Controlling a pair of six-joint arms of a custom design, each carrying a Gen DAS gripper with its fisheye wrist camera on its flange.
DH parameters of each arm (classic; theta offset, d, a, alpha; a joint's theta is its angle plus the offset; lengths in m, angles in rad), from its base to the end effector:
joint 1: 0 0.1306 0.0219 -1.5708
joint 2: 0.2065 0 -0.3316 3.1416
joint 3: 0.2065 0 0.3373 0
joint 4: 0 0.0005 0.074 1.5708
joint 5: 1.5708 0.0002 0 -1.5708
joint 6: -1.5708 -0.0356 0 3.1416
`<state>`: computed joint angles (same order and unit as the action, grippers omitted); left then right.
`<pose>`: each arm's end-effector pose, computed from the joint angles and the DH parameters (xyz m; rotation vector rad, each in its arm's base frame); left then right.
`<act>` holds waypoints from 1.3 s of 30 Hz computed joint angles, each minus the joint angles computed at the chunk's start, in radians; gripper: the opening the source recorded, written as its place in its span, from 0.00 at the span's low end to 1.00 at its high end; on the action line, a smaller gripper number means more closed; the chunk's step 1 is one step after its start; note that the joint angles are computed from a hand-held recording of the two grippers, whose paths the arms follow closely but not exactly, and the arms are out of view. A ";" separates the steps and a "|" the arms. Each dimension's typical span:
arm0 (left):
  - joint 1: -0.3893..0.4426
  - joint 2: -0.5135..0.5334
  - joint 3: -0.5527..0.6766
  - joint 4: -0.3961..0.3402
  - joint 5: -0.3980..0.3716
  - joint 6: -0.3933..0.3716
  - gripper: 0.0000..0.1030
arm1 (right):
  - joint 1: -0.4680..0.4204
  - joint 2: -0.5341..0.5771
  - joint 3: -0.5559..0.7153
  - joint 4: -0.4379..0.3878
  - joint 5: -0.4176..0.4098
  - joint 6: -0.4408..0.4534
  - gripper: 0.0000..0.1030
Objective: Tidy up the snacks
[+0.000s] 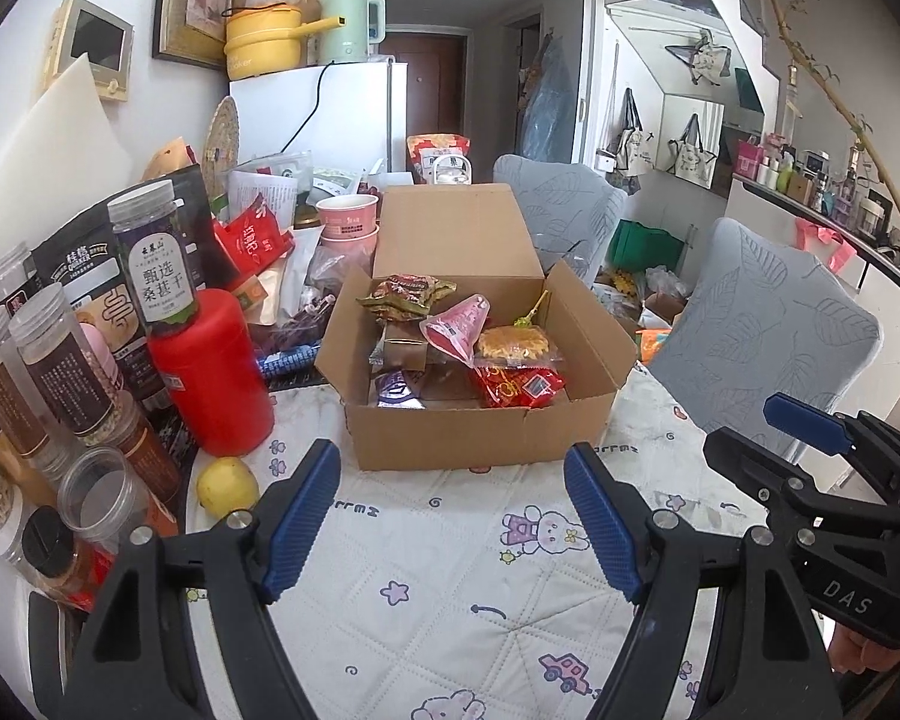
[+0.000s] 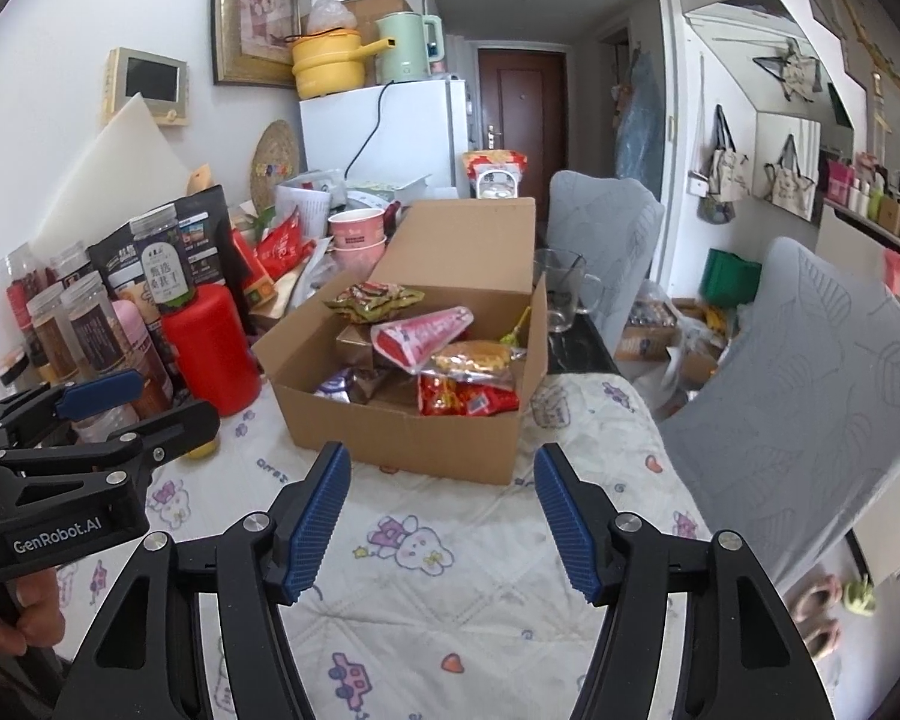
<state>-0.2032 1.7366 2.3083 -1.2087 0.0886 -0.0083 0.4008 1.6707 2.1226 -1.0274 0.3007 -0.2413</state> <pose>0.5027 -0.1073 0.5567 0.2827 2.1945 -0.2061 0.4793 0.1911 0.5351 0.0050 2.1180 0.0584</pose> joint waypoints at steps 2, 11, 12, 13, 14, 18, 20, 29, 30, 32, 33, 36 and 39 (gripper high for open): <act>0.000 0.005 0.009 -0.005 -0.003 0.001 0.75 | 0.001 -0.001 -0.002 0.003 0.000 0.003 0.62; -0.006 0.014 0.026 -0.023 -0.020 0.003 0.75 | 0.006 -0.001 0.001 0.004 0.000 0.020 0.62; -0.007 0.017 0.031 -0.026 -0.022 0.004 0.75 | 0.005 0.000 0.004 0.003 -0.002 0.021 0.62; -0.009 0.017 0.033 -0.028 -0.025 0.005 0.75 | 0.005 0.000 0.003 0.005 -0.003 0.023 0.62; -0.010 0.018 0.034 -0.031 -0.026 0.006 0.75 | 0.004 0.000 0.003 0.005 -0.006 0.024 0.62; -0.011 0.021 0.037 -0.034 -0.026 0.008 0.75 | -0.001 0.002 0.006 0.003 -0.016 0.027 0.62; -0.013 0.022 0.037 -0.036 -0.027 0.009 0.75 | -0.005 0.001 0.004 0.002 -0.020 0.026 0.62; -0.017 0.022 0.034 -0.037 -0.020 0.008 0.75 | -0.011 0.000 0.002 0.003 -0.025 0.021 0.62; -0.018 0.022 0.033 -0.036 -0.021 0.008 0.75 | -0.012 -0.001 0.000 0.005 -0.026 0.022 0.62; -0.018 0.020 0.034 -0.035 -0.019 0.009 0.75 | -0.014 -0.003 -0.003 0.009 -0.030 0.023 0.62; -0.018 0.019 0.033 -0.034 -0.019 0.009 0.75 | -0.015 -0.004 -0.005 0.011 -0.032 0.024 0.62; -0.018 0.018 0.036 -0.035 -0.020 0.008 0.75 | -0.016 -0.008 -0.013 0.016 -0.034 0.024 0.62; -0.019 0.019 0.039 -0.037 -0.020 0.008 0.75 | -0.017 -0.011 -0.017 0.019 -0.034 0.022 0.62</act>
<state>-0.2217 1.7561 2.3469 -1.2457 0.0689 -0.0006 0.3836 1.6595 2.1061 -1.0082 0.2665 -0.2198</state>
